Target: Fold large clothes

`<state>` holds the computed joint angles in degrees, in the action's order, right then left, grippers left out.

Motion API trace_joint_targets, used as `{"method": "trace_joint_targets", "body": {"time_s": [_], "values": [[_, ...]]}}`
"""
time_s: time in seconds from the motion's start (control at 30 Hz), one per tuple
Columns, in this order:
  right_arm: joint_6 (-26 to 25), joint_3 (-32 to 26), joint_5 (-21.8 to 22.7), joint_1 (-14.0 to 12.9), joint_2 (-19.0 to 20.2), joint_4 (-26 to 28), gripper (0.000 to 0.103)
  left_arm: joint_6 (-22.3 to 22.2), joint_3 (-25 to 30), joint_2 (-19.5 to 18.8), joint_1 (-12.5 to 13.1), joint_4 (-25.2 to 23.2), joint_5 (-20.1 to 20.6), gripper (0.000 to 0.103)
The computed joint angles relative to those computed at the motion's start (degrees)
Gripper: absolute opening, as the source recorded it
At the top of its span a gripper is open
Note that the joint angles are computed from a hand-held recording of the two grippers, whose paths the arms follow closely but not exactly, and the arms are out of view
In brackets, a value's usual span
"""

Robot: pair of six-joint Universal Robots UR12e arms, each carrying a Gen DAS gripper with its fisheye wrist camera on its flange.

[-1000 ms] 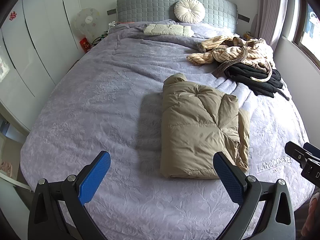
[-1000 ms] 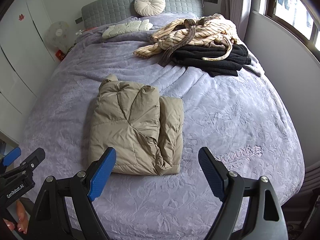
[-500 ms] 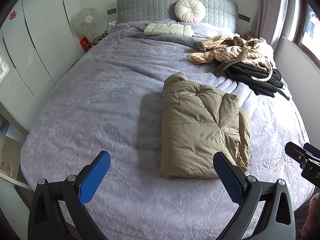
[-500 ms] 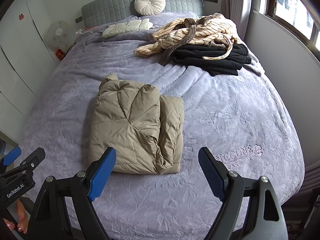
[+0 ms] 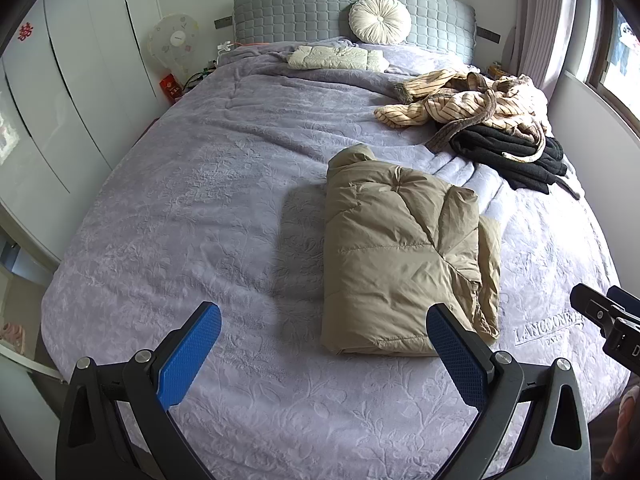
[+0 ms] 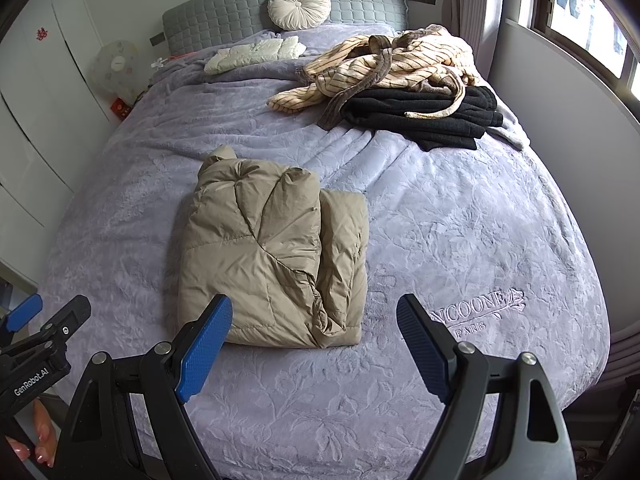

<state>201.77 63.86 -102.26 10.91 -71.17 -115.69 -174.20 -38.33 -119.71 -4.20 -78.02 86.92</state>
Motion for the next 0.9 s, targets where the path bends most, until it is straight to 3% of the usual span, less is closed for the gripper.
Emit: {"method": "trace_joint_targets", "body": {"time_s": [0.9], "values": [[0.05,0.04,0.18,0.11,-0.02,0.16,0.086,-0.14,-1.47,0.72,0.27,0.83,0.17,0.103]]}}
